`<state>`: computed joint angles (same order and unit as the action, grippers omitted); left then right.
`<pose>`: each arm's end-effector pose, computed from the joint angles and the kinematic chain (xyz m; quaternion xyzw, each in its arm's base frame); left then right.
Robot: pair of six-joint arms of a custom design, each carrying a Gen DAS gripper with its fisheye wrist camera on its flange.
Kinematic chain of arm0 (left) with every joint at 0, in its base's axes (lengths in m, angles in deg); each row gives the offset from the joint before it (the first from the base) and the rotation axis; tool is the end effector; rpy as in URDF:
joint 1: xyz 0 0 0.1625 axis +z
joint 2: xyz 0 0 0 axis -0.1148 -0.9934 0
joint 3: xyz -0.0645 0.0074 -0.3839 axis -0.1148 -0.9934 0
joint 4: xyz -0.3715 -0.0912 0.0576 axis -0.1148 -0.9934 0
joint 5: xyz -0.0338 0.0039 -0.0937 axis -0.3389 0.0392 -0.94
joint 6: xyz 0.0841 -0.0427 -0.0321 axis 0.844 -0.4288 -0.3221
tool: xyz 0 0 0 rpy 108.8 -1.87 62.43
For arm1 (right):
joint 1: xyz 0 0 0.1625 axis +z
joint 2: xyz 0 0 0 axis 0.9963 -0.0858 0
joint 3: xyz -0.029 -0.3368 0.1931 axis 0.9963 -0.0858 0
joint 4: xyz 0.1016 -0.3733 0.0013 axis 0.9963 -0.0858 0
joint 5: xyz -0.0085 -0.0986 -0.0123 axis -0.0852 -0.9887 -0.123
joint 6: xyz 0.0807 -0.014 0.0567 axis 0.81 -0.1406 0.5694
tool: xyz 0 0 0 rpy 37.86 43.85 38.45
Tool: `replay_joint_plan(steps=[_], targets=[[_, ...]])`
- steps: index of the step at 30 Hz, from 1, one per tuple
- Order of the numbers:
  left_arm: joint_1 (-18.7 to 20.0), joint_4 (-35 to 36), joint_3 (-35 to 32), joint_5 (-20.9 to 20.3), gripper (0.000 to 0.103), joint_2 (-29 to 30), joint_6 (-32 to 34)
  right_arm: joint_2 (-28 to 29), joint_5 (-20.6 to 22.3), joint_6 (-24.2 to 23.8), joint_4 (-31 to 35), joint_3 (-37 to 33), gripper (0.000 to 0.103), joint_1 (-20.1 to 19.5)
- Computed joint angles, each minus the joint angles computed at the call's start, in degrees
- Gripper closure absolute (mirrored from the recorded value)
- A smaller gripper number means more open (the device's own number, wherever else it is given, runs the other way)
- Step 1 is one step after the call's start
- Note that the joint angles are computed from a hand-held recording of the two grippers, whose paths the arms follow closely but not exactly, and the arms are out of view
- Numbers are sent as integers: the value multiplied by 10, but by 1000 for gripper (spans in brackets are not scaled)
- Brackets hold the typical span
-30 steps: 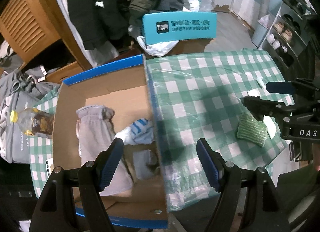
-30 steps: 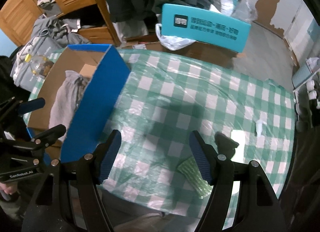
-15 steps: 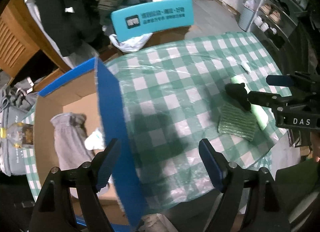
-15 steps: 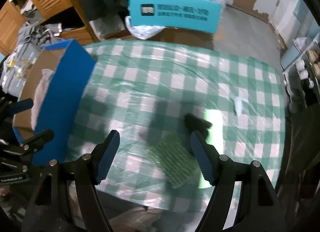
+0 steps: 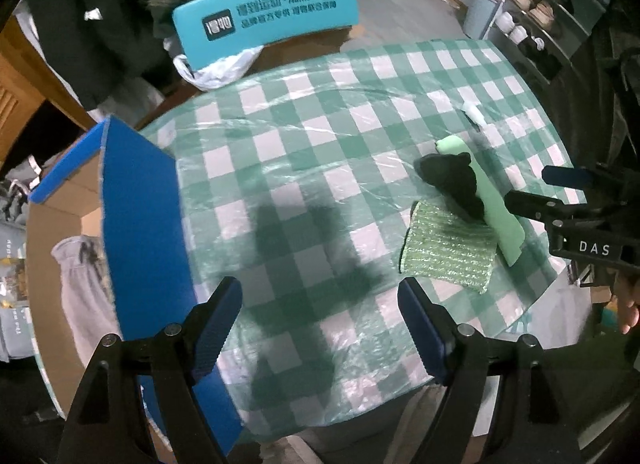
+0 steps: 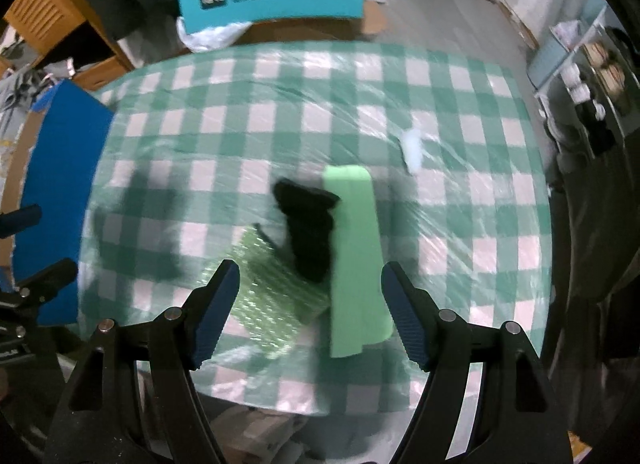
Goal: Organize soft objects
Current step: 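Close the right tool on the light-green foam strip while the left tool grasps the green mesh scrubber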
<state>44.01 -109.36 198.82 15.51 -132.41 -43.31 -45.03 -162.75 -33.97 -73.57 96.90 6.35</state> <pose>-0.2716 -0.4471 0.0455 0.2147 0.9054 -0.0378 0.3644 0.0833 -0.4420 0.2022 0.0524 -0.9380 0.0962 0.3289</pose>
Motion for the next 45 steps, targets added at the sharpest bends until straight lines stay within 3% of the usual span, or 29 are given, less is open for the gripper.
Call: replay_joint_plan(steps=[11,30,37,39,45], targets=[[27,-29,-25,-30,21,51,7,14,-3,-8,-11,5,29,-34],[32,-38,-71,-51,21,129,24,62,-18,-49,-55,7,30,-85],[27,-38,-81,-58,21,142,28,69,-20,-60,-61,9,63,-100],[25,-37,-84,-61,21,146,30,65,-19,-60,-60,10,82,-102],[20,-40,-90,-76,21,158,31,38,-21,-58,-45,18,88,-117]])
